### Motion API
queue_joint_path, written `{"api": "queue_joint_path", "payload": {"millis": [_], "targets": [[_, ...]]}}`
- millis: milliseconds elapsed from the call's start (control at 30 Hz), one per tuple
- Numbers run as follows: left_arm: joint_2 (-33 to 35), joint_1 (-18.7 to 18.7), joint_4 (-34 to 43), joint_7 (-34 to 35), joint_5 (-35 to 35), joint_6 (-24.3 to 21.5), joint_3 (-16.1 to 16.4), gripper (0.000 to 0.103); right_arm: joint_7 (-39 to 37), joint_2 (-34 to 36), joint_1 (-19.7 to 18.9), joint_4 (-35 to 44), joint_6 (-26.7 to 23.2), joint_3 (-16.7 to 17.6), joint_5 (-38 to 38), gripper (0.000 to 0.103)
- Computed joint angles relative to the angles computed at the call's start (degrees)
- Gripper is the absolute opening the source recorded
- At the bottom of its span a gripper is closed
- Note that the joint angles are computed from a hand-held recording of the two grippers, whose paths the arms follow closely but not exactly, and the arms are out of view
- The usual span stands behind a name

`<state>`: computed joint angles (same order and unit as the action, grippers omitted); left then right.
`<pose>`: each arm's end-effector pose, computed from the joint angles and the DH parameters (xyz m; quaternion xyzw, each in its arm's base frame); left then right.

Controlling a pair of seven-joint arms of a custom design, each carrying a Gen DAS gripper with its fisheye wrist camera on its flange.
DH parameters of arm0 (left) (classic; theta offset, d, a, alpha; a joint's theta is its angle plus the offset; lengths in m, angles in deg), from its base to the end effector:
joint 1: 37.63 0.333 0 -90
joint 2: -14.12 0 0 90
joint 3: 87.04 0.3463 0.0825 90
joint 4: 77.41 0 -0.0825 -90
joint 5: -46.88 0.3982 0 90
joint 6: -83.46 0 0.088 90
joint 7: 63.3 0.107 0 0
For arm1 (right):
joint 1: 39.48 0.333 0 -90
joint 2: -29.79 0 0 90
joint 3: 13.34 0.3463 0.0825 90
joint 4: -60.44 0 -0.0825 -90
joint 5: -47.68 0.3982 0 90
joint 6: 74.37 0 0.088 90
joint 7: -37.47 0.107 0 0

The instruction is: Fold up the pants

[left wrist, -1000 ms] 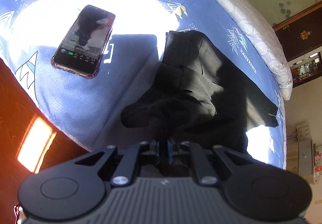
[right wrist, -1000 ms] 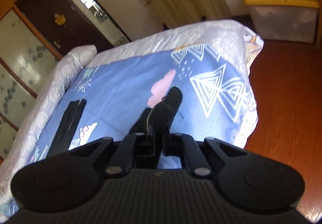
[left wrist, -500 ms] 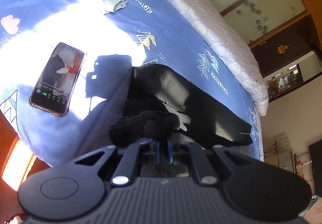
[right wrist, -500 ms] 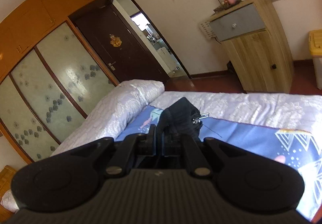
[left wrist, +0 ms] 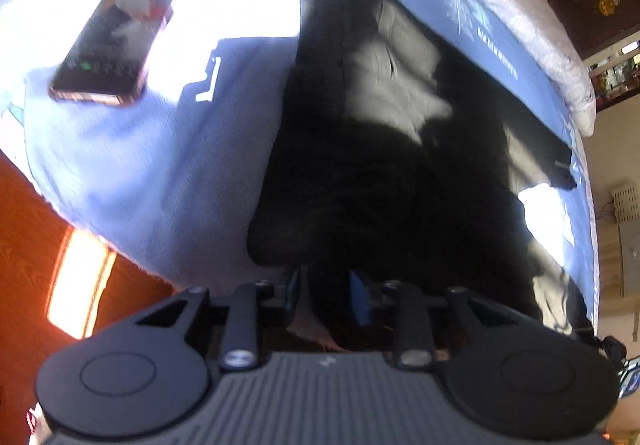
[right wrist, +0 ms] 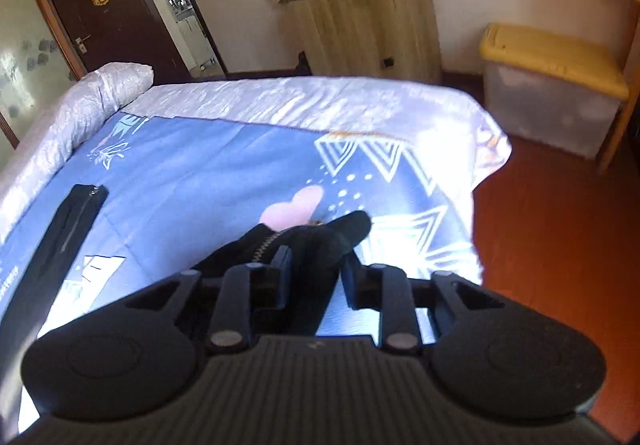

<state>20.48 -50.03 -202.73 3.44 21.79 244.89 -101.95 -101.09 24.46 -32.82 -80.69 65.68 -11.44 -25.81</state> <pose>0.5430 -0.2532 0.4137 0.7770 -0.5622 0.2801 0.0412 0.4779 0.0707 0.3579 -0.1995 0.8931 -0.3522 0.1962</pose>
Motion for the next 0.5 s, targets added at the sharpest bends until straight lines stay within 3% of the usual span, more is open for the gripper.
{"api": "queue_joint_path", "payload": {"millis": [167,233,333,433,500], "targets": [[-3.3,-1.0,-2.8,-11.1,13.8,1.1,2.9,0.030,3.7,-1.4,-0.2,-1.4,-4.6,0.2,1.7,0.047],[-4.4,-0.5,-3.8,-13.0,15.4,1.2,3.1,0.030,4.1,-2.7,-0.5,-2.6,-5.7,0.2,3.5,0.047],[-5.3,0.3,-4.6,-15.5,17.5,2.6,3.4,0.030,5.2,-4.9,-0.8,-4.0,-6.3,1.0,0.0,0.047],[-4.0,0.5,-2.2,-14.4,18.5,4.3,3.1,0.030,3.1,-5.3,-1.4,-3.5,-1.9,0.5,-5.0,0.047],[-1.2,0.6,1.9,-8.4,15.1,5.2,1.7,0.030,2.4,-4.3,-2.1,-2.3,3.4,-0.5,-8.0,0.047]]}}
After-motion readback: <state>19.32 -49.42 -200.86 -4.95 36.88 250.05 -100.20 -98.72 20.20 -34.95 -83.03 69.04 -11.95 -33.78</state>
